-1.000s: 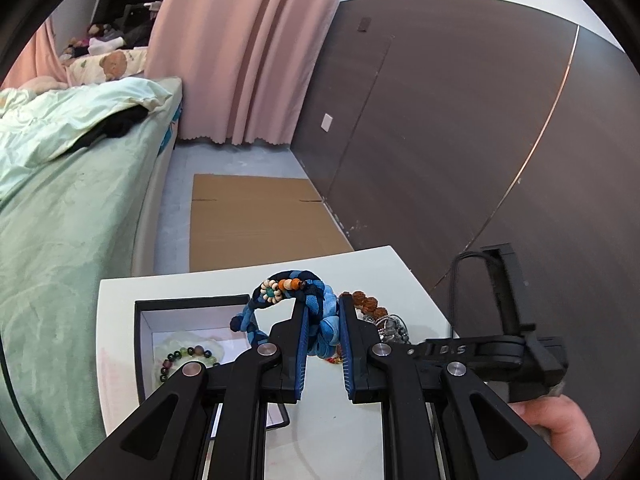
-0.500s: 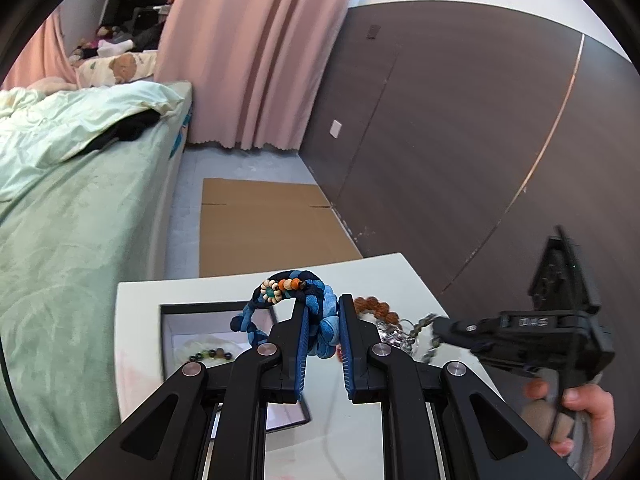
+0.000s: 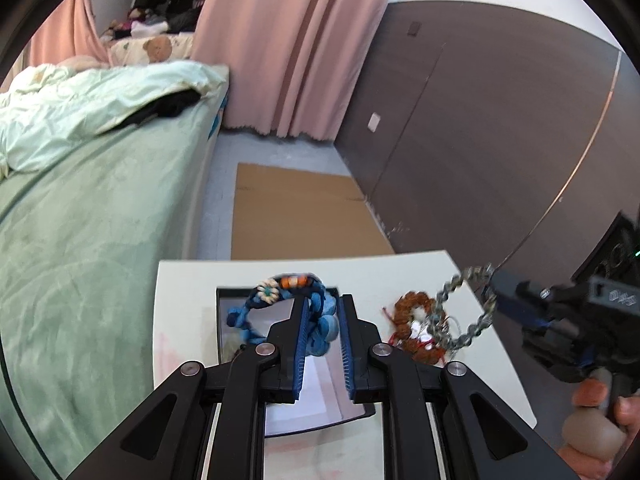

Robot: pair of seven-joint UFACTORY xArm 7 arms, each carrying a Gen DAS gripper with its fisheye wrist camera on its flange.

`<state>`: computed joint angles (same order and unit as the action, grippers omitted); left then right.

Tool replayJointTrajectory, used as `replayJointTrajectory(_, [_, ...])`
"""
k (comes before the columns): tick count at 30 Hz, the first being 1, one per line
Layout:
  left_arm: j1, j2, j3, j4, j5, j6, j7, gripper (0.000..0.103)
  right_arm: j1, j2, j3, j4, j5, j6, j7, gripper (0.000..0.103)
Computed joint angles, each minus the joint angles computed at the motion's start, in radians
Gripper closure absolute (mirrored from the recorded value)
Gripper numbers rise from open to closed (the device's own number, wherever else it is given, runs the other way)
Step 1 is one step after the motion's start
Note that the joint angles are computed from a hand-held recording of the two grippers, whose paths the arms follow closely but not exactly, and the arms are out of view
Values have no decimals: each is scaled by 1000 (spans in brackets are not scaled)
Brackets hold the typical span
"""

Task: Organize jewelry
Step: 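Lower both bracelets into the black box and open both tools, then grasp the brown rudraksha bead bracelet with the left tool and lift it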

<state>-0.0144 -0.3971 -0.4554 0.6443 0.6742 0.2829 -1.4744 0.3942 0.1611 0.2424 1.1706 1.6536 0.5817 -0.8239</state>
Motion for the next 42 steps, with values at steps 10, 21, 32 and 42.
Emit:
replayJointTrajectory(10, [8, -20, 9, -7, 10, 39, -36, 23, 13, 13, 15, 32, 37, 30, -79, 92])
replayJointTrajectory(21, [50, -134, 19, -59, -46, 20, -18, 12, 25, 69, 28, 83, -10, 55, -80, 92])
replayJointTrajectory(32, [102, -210, 16, -127, -175, -36, 53, 7, 30, 171, 68, 155, -256, 22, 142, 46])
replayJointTrajectory(42, [205, -137, -146, -32, -138, -64, 34, 7, -28, 36, 28, 10, -328, -123, 234, 42])
